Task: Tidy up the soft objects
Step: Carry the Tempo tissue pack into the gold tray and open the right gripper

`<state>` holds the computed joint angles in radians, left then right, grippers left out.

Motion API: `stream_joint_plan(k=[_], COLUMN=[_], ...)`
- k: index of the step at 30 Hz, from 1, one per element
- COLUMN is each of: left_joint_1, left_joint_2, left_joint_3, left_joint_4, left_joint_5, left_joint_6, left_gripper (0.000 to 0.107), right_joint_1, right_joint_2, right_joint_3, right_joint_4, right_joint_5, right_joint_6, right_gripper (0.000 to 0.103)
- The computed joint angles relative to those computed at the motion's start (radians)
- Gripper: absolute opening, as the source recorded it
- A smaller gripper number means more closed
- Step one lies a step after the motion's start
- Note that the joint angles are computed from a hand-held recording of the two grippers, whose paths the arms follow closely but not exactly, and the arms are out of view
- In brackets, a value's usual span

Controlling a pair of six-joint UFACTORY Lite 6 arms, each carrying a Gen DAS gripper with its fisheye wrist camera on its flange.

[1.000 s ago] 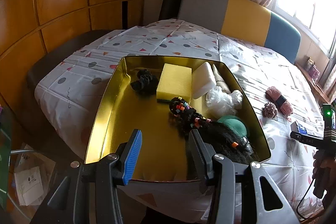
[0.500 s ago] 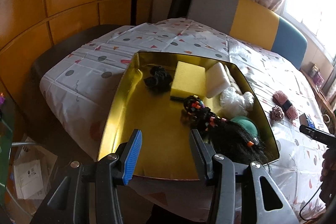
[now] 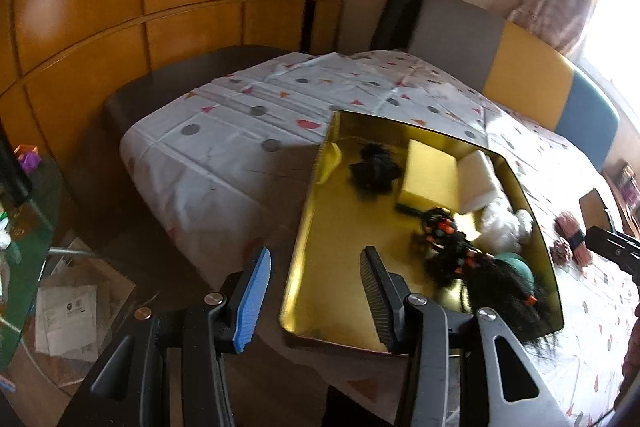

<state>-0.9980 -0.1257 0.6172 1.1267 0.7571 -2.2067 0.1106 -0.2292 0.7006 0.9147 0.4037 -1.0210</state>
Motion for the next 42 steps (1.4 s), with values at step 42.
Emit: stream_joint_plan(k=[42], left_joint_1=[0.000], left_joint_2=[-0.101], left_joint_3=[-0.087], left_joint_4=[-0.023], left_joint_5=[0.052], left_joint_6=[0.010], left_gripper=[0.047], right_joint_1=[0.362], right_joint_2=[0.360], right_joint_3=[0.242], right_joint_4=[0.097], right_joint_5=[-0.222], right_joint_6=[0.223], right_gripper=[0.100])
